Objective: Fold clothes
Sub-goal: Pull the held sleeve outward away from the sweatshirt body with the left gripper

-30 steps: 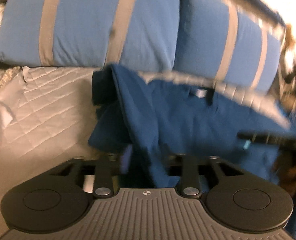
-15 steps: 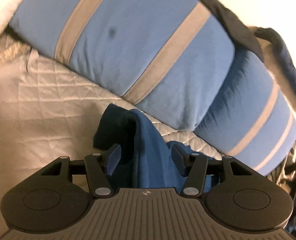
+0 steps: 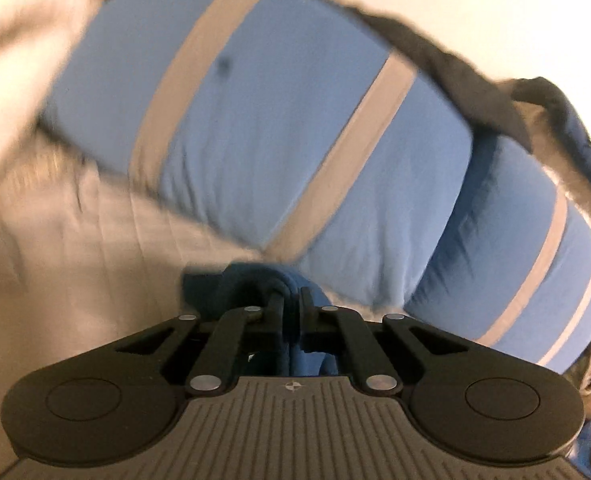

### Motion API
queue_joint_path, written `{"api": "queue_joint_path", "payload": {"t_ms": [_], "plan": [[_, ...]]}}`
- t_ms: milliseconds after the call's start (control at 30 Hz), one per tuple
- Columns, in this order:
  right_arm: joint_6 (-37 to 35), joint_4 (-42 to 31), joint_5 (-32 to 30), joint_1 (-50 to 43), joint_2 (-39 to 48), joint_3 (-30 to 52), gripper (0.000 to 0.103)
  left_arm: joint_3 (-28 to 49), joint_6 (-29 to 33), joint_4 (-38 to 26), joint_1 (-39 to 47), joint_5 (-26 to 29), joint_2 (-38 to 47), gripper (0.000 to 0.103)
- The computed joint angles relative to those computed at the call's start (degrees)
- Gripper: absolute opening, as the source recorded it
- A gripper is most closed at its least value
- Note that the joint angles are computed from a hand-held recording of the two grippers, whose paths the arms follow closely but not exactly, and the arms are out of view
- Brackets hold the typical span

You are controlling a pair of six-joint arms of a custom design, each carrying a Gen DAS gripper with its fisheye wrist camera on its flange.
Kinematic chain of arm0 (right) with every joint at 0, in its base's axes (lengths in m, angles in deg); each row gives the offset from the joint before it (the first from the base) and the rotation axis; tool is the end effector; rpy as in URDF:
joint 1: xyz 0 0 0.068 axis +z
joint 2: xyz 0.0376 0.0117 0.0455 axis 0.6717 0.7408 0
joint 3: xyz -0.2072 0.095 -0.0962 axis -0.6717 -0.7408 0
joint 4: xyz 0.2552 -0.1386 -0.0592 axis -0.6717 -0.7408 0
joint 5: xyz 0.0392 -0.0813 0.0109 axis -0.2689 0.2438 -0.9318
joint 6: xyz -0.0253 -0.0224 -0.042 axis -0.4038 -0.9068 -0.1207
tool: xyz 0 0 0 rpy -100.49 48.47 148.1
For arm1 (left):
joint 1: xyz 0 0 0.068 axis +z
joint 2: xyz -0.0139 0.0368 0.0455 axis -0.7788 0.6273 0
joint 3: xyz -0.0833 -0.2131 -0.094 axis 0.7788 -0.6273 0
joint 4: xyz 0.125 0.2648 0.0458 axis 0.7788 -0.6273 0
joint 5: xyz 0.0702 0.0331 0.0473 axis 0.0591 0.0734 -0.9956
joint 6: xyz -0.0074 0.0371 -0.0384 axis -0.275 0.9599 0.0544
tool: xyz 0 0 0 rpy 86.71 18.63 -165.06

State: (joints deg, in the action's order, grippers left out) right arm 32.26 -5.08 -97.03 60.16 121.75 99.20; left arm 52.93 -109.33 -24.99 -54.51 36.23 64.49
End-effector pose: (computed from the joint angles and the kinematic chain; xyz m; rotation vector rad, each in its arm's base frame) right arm 0.3376 0.1260 0.1063 -0.3560 2.4324 0.7893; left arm 0.2216 -0.0017 0.2021 -0.7247 1.9539 -0.0505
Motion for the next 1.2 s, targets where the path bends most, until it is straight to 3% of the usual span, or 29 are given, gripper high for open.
{"api": "queue_joint_path", "payload": {"t_ms": [67, 167, 267, 400, 567, 733, 833, 967, 1067, 1200], "plan": [[0.12, -0.22, 0.13, 0.01, 0.0, 0.13, 0.103, 2.47, 1.44, -4.23, -4.12, -7.99, -2.21, 0.007], [0.5, -0.27, 0.04, -0.06, -0.23, 0.04, 0.103, 7.65, 3.0, -8.6, -12.36, -22.32, 1.04, 0.007], [0.52, -0.43, 0.48, 0.09, 0.02, 0.32, 0.103, 10.29, 3.33, -8.96, -15.26, -24.76, 7.04, 0.007], [0.31, -1.74, 1.16, 0.16, 0.98, 1.28, 0.103, 5.03, -2.15, -1.33, -12.29, -14.78, 11.57, 0.01], [0.42, -2.01, 0.89, -0.18, 1.29, 1.46, 0.103, -0.83, -8.56, 1.42, -8.08, -0.65, 12.06, 0.035], [0.43, -1.76, 0.14, -0.36, 0.91, 1.23, 0.103, -7.63, -6.53, -5.35, -5.71, 3.87, -6.97, 0.063], [0.62, -0.98, -0.8, -0.68, 0.51, 0.98, 0.103, -11.01, -6.36, -12.45, 0.1, 7.91, -20.79, 0.065], [1.07, -0.33, -2.05, -0.86, -0.07, 0.63, 0.103, -13.71, -7.59, -16.29, 12.95, 18.05, -28.64, 0.065], [1.0, 0.26, -2.7, -0.97, -0.97, -0.13, 0.103, -17.16, -12.36, -13.92, 22.41, 26.89, -29.62, 0.065], [-0.07, 2.02, -2.65, -0.65, -2.39, -1.42, 0.103, -20.45, -19.04, -4.91, 30.18, 35.92, -22.41, 0.065]]}}
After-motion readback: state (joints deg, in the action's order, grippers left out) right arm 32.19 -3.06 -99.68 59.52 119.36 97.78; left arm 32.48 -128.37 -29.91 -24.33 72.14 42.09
